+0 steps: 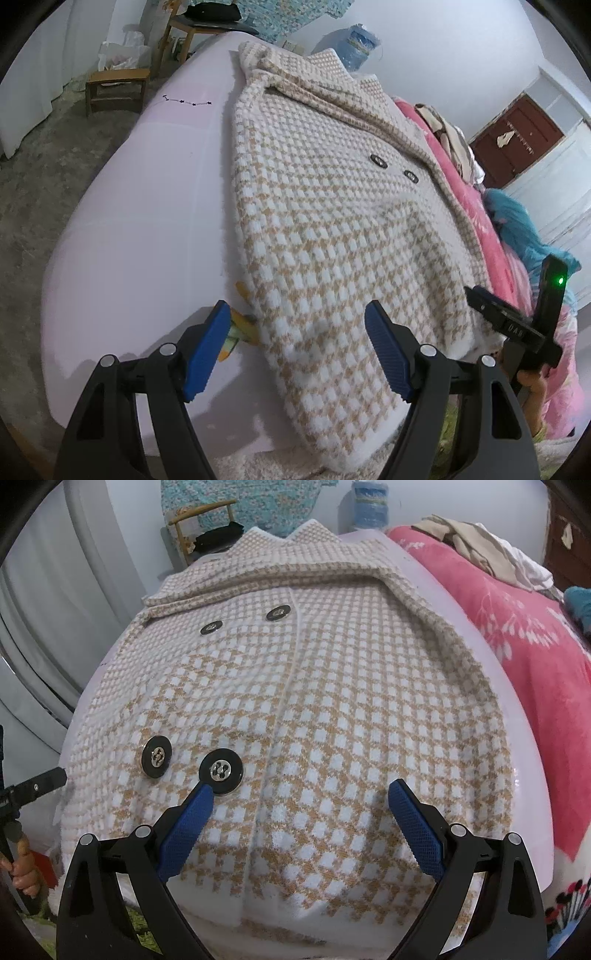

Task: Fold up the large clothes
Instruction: 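Move both open tools toward the coat's hem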

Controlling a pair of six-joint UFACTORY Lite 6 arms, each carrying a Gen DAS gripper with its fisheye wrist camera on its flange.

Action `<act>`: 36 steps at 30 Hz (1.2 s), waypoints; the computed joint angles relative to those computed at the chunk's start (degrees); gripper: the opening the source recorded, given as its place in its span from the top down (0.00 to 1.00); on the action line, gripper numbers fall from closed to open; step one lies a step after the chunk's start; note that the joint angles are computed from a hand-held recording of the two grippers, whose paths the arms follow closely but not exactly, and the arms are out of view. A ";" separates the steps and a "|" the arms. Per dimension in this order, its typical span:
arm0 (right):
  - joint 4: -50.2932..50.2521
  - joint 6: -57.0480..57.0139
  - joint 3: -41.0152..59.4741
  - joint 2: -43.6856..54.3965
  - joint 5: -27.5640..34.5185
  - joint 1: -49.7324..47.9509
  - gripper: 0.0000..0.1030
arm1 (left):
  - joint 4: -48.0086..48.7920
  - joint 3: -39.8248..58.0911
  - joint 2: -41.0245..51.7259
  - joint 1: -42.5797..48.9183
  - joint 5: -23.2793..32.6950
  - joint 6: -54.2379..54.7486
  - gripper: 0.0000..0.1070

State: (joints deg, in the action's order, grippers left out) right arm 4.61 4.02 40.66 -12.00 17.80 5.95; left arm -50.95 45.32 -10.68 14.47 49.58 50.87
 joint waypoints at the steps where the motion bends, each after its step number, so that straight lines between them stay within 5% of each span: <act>1: 0.14 -0.17 0.01 0.01 0.02 -0.03 0.11 | -0.80 0.36 0.63 0.13 0.07 0.48 0.32; 14: 6.52 -6.43 0.24 0.99 -0.24 -1.34 0.11 | -8.47 5.50 8.47 -0.67 -0.52 4.57 0.35; 36: 11.42 -11.81 0.48 1.42 0.07 -2.74 0.11 | -11.99 5.61 10.95 4.16 7.64 6.87 0.38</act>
